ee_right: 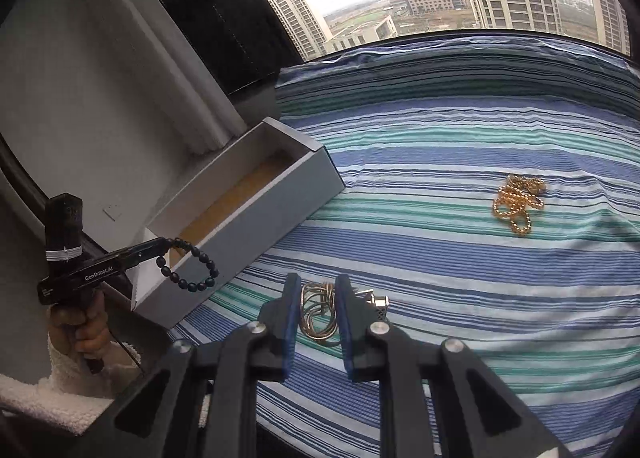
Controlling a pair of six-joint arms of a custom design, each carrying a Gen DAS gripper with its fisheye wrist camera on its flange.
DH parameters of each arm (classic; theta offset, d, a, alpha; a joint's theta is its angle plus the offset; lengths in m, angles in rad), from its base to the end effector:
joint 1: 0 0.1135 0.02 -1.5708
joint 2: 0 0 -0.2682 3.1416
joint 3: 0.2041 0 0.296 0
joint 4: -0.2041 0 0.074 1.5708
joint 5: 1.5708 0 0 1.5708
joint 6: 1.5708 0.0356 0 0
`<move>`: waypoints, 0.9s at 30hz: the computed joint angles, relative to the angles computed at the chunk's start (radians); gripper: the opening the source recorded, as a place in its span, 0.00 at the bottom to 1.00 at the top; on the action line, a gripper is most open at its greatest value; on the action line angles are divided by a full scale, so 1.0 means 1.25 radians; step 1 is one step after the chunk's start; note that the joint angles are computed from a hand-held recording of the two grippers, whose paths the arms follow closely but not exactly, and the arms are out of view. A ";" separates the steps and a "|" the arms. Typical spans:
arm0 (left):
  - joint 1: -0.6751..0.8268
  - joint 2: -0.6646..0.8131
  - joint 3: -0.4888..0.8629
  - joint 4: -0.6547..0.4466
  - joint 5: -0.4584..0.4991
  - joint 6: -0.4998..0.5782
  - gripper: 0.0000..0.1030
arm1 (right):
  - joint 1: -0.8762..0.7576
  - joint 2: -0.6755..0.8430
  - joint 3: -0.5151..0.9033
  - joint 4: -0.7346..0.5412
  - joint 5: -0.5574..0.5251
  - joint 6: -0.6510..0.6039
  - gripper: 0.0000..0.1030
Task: Organize jewelry
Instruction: 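Carry the black bracelet and silver pendant into the white box and open both grippers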
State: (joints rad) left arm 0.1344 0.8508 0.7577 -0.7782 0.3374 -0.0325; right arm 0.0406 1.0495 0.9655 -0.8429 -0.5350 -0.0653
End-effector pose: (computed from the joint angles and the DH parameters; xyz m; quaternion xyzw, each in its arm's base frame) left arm 0.2063 0.0160 0.2656 -0.0199 0.9277 -0.1403 0.3454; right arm 0.2422 0.0280 0.2979 -0.1319 0.9092 0.2470 0.3082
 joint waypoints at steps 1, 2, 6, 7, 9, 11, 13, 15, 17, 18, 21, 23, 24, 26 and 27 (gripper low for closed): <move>0.046 0.004 0.018 -0.011 0.010 0.020 0.09 | 0.040 0.022 0.030 0.015 -0.002 0.022 0.17; 0.091 0.010 0.033 -0.016 0.014 0.040 0.09 | 0.081 0.047 0.061 0.034 -0.002 0.046 0.17; 0.234 0.069 0.072 -0.010 0.024 0.099 0.09 | 0.251 0.174 0.192 0.127 0.043 0.124 0.17; 0.261 0.087 0.074 -0.002 0.021 0.112 0.09 | 0.290 0.215 0.228 0.147 0.060 0.138 0.17; 0.301 0.127 0.073 0.020 0.005 0.127 0.09 | 0.355 0.309 0.307 0.175 0.081 0.160 0.17; 0.333 0.161 0.060 0.044 -0.005 0.138 0.09 | 0.408 0.406 0.387 0.194 0.101 0.178 0.17; 0.356 0.189 0.038 0.069 -0.017 0.143 0.09 | 0.448 0.502 0.463 0.203 0.101 0.197 0.17; 0.375 0.216 0.023 0.087 -0.028 0.145 0.09 | 0.481 0.595 0.537 0.194 0.107 0.199 0.17; 0.393 0.245 0.013 0.103 -0.038 0.150 0.09 | 0.517 0.681 0.607 0.176 0.117 0.193 0.17; 0.397 0.254 0.007 0.112 -0.049 0.149 0.09 | 0.532 0.719 0.637 0.168 0.123 0.192 0.17; 0.405 0.271 -0.016 0.147 -0.087 0.146 0.09 | 0.567 0.826 0.721 0.143 0.131 0.188 0.18; 0.408 0.273 -0.032 0.166 -0.107 0.140 0.09 | 0.585 0.877 0.755 0.143 0.132 0.198 0.20; 0.408 0.274 -0.039 0.175 -0.121 0.137 0.10 | 0.592 0.895 0.768 0.143 0.137 0.196 0.20; 0.404 0.266 -0.057 0.190 -0.149 0.134 0.13 | 0.612 0.914 0.789 0.128 0.183 0.184 0.34; 0.400 0.253 -0.067 0.193 -0.164 0.132 0.28 | 0.619 0.909 0.780 0.131 0.200 0.187 0.53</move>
